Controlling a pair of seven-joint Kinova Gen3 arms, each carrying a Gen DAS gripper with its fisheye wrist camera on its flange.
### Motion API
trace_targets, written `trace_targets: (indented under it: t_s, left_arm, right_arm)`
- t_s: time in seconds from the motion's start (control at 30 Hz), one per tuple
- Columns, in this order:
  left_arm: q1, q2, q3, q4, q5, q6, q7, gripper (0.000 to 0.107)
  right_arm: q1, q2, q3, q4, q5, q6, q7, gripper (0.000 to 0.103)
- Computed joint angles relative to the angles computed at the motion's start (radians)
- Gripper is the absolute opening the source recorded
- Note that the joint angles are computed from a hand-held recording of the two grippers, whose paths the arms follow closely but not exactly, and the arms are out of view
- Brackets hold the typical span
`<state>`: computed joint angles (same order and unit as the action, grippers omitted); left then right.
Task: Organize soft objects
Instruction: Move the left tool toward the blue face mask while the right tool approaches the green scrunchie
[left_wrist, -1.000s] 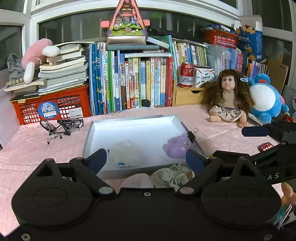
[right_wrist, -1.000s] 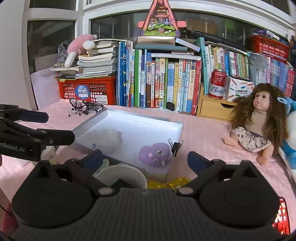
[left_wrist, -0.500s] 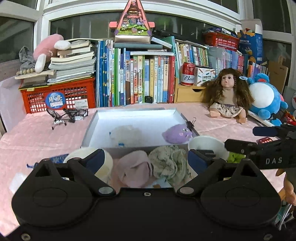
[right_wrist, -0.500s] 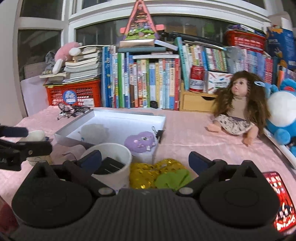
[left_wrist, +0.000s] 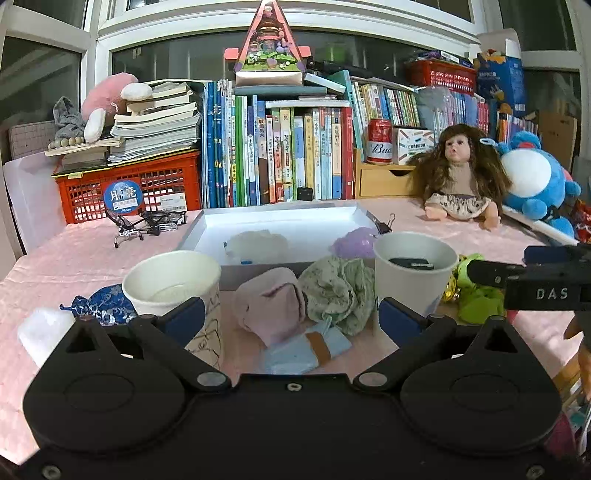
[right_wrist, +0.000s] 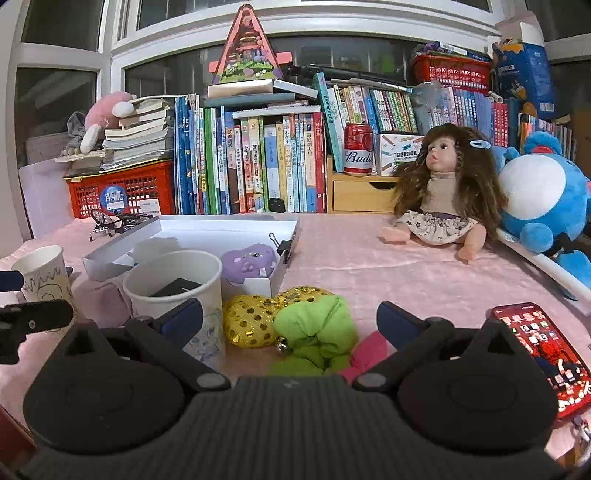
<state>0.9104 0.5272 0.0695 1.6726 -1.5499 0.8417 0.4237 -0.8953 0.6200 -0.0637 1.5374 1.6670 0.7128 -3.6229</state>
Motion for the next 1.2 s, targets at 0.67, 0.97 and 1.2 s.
trace_targets:
  t_s: [0.67, 0.97, 1.2]
  left_arm:
    - [0.014, 0.115, -0.088, -0.113, 0.18, -0.076, 0.064, 0.1]
    - [0.028, 0.149, -0.149, -0.163, 0.277, -0.107, 0.008, 0.094]
    - [0.047, 0.167, -0.187, -0.189, 0.315, -0.117, -0.037, 0.09]
  right_arm:
    - [-0.053, 0.065, 0.07, -0.043, -0.16, 0.072, 0.1, 0.103]
    - [-0.062, 0.084, 0.099, -0.07, -0.214, 0.037, 0.168, 0.102]
    - [-0.07, 0.095, 0.122, -0.092, -0.263, 0.012, 0.215, 0.1]
